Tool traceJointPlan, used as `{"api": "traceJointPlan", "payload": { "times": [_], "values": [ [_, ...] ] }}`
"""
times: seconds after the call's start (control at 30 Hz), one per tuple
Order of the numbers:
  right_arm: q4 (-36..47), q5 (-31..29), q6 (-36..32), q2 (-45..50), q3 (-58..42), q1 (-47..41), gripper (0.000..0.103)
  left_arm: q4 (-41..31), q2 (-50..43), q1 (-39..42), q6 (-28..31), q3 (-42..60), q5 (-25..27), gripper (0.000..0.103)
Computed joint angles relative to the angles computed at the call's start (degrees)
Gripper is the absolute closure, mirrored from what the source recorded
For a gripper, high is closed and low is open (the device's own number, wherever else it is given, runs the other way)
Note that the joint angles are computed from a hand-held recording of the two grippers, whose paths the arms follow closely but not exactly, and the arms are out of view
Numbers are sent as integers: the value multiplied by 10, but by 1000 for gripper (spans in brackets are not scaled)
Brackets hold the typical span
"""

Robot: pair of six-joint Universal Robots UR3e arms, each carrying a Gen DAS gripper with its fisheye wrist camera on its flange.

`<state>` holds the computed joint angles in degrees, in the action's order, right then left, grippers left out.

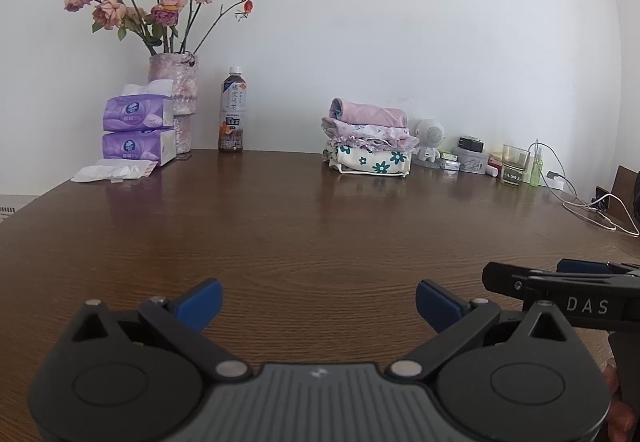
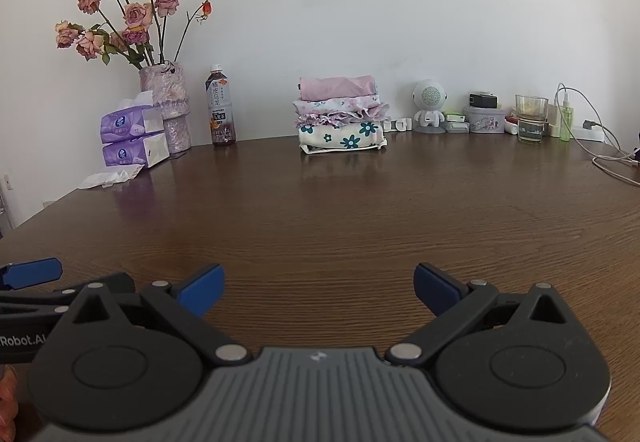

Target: Fold clothes

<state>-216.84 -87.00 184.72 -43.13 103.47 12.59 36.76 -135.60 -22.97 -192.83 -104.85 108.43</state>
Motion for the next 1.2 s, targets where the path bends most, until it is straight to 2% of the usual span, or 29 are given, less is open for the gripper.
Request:
{"api": "traceJointPlan", "payload": {
  "times": [0.7, 1.2],
  "values": [
    [-1, 0, 0, -1, 0, 0, 0, 26, -13, -9, 26, 5, 11, 0],
    [-1, 1, 1, -1, 0, 0, 0, 4, -7, -5, 13, 6, 9, 0]
  ]
}}
